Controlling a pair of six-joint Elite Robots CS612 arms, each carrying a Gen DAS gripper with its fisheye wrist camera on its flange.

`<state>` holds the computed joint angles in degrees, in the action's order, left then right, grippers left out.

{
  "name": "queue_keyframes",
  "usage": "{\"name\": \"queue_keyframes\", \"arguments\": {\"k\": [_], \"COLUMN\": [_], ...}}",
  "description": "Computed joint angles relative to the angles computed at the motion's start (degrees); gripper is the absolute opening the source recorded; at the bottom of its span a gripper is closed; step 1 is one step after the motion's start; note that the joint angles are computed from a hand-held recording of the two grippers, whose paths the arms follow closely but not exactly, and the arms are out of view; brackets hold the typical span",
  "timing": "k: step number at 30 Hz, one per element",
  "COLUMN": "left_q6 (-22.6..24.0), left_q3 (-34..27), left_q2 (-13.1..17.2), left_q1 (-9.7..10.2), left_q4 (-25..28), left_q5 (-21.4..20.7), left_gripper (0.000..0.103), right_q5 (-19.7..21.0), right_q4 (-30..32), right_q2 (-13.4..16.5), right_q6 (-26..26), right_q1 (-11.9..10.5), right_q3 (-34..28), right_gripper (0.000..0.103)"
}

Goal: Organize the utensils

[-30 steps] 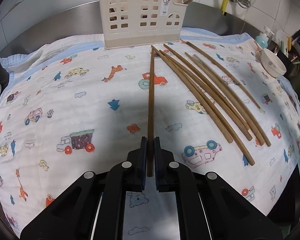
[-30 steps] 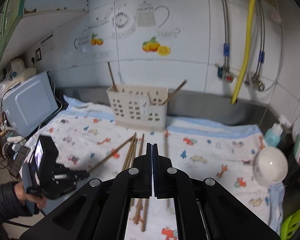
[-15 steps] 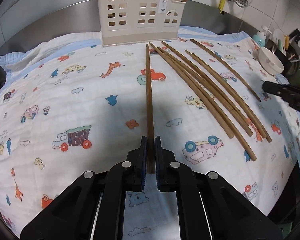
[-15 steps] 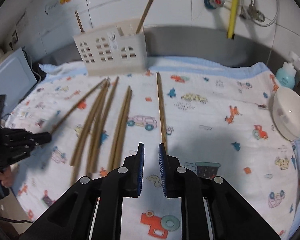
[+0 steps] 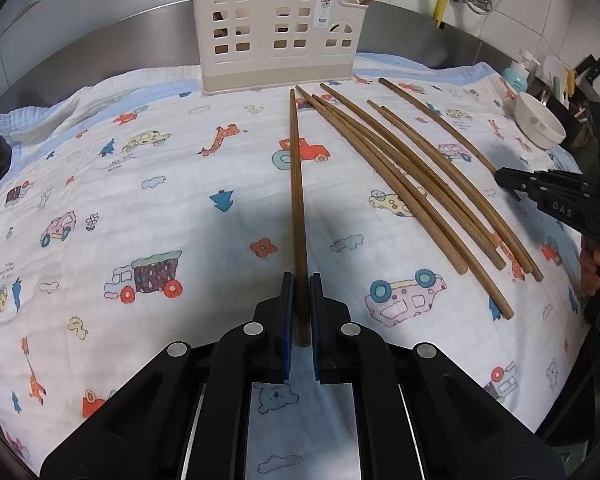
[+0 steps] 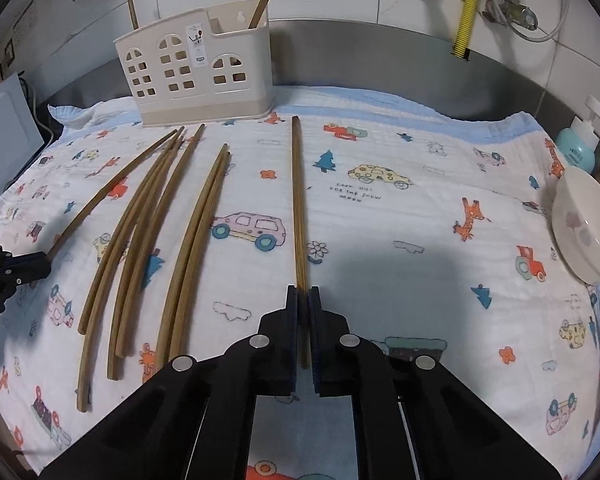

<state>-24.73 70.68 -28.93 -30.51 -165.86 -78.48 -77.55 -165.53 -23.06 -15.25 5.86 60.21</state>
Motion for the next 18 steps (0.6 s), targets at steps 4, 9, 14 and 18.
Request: {"name": "queue_keyframes", "arguments": {"k": [4, 9, 14, 18], "left_q6": [-0.42, -0.18, 1.10, 3.09], "left_q3": [0.49, 2.14, 1.35, -0.73], "left_q2": [-0.38, -2.07, -3.18, -3.44], "left_q1": [0.18, 0.60, 1.29, 1.61], "left_q4": [-0.91, -5.35, -7.21, -7.06], "left_q5": [-0.54, -1.32, -1.59, -0.58], "left_gripper": [0.006, 0.006, 0.006, 0.006], "right_q5": [0.80, 2.57, 6.13, 8.11], "right_q4": [-3.47, -10.67, -12.24, -10.53], "right_q2": [-1.75, -5.35, -7.76, -8.52], "right_q6": [-0.34, -1.53, -1.64, -1.80], "right_q1": [-0.05, -0.08, -0.14, 0.04], "right_q3": [2.83, 7.16, 7.40, 5.40], "right_gripper": [0.005, 0.005, 0.005, 0.005]}}
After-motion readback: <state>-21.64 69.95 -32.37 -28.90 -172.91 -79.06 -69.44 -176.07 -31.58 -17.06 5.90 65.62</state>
